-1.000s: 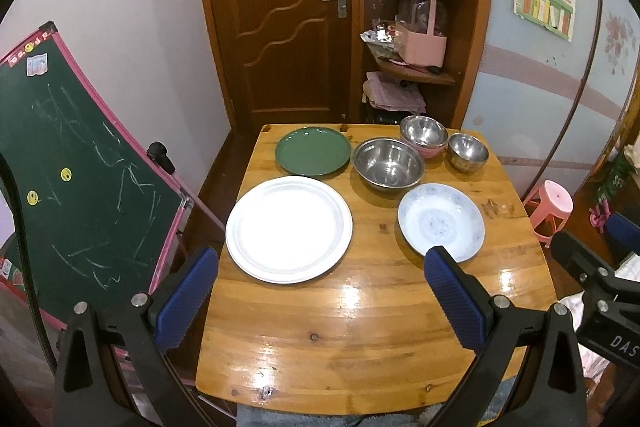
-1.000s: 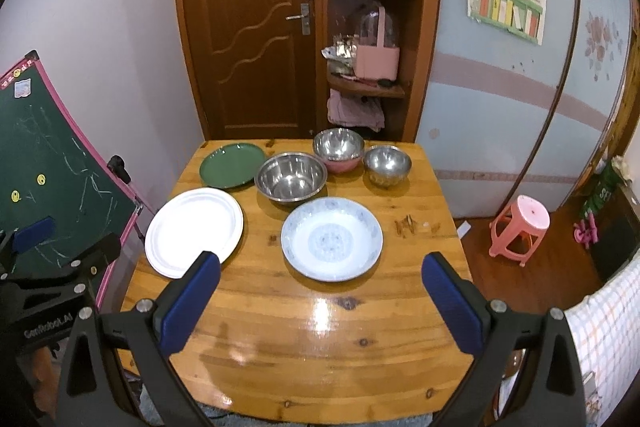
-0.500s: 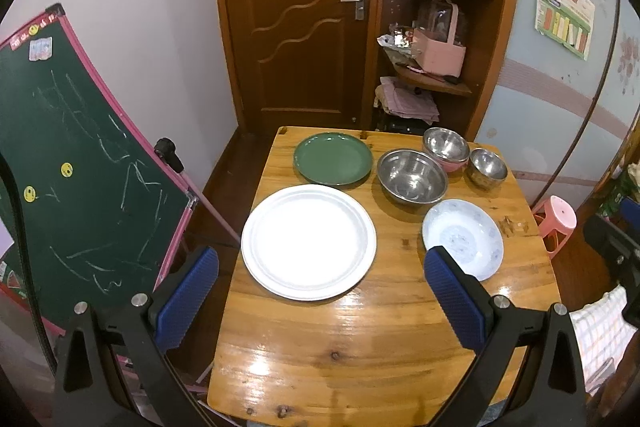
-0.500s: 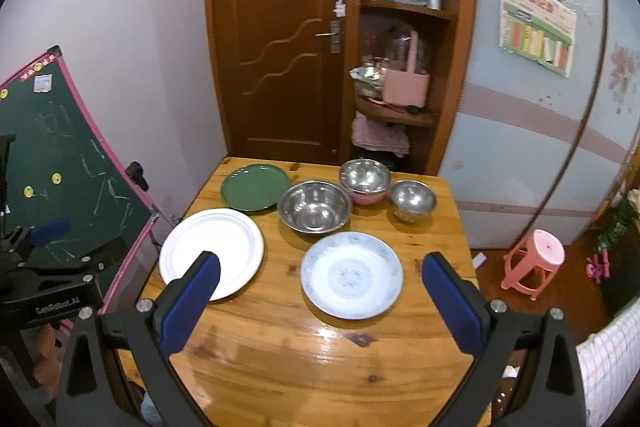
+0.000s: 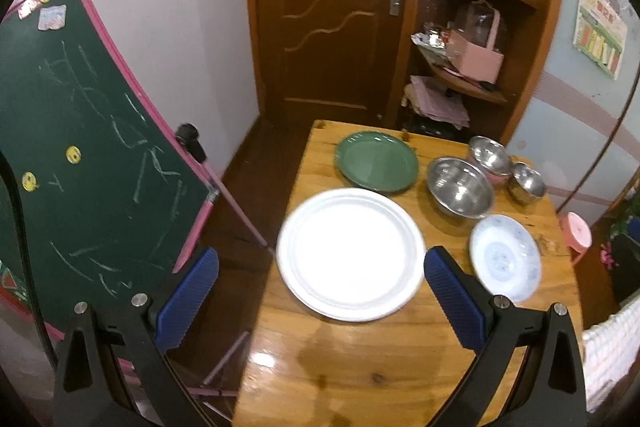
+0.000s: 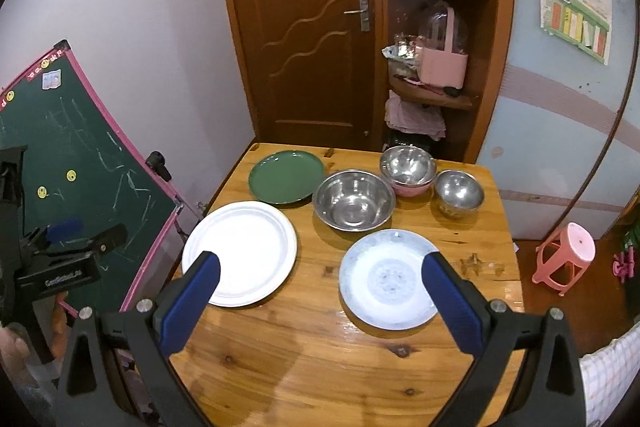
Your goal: Organize plates and bowls
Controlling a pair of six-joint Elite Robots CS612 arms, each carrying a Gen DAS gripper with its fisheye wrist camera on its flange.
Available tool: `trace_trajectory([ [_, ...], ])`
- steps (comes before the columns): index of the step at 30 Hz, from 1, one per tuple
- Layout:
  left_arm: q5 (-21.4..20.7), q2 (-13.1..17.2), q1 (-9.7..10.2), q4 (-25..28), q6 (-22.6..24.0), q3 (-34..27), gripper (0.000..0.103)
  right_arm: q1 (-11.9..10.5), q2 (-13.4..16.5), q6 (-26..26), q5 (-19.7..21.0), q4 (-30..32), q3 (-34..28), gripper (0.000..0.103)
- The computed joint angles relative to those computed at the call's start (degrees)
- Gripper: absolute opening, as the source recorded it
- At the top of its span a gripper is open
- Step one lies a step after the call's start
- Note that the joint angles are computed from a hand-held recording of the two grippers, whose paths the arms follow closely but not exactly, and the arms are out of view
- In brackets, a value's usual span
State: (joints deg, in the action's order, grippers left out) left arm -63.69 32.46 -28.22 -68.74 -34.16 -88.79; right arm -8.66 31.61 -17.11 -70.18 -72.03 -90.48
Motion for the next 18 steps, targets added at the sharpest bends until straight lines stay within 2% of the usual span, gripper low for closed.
trace_trajectory([
  [5,-0.69,0.58,1.15,-2.59,4.04,1.40,0.102,0.65,-0.30,-0.65,-0.23,-0.39,1.40,0.101],
  [8,-2.55,0.23,2.25,-0.65,4.33,3.58,0.102,1.29,-0.69,-0.92,-0.25,-0.04,3.59,0.100],
  [11,-8.55,-0.33,4.17,1.69,1.95,6.58,0.102,2.07,-1.45,-1.55,-0.41,1.88,6.99,0.082],
  [12,-10.22,-0.57,4.70,2.35,1.27,7.56,0.102,2.43,-1.91,-1.94,-0.62,2.99,8.84,0.079],
  [14,-13.58,-0.75,5.92,2.86,0.57,9.75,0.102,2.94,-2.29,-2.12,-1.77,3.63,11.13,0.077],
  [16,-14.66,-0.37,6.62,2.02,0.31,10.87,0.102,3.51,-2.53,-2.53,-2.48,3.60,13.84,0.076],
  [18,-15.17,-0.06,7.31,1.30,-0.15,11.94,0.101,3.88,-2.82,-2.67,-2.94,3.85,16.23,0.070],
])
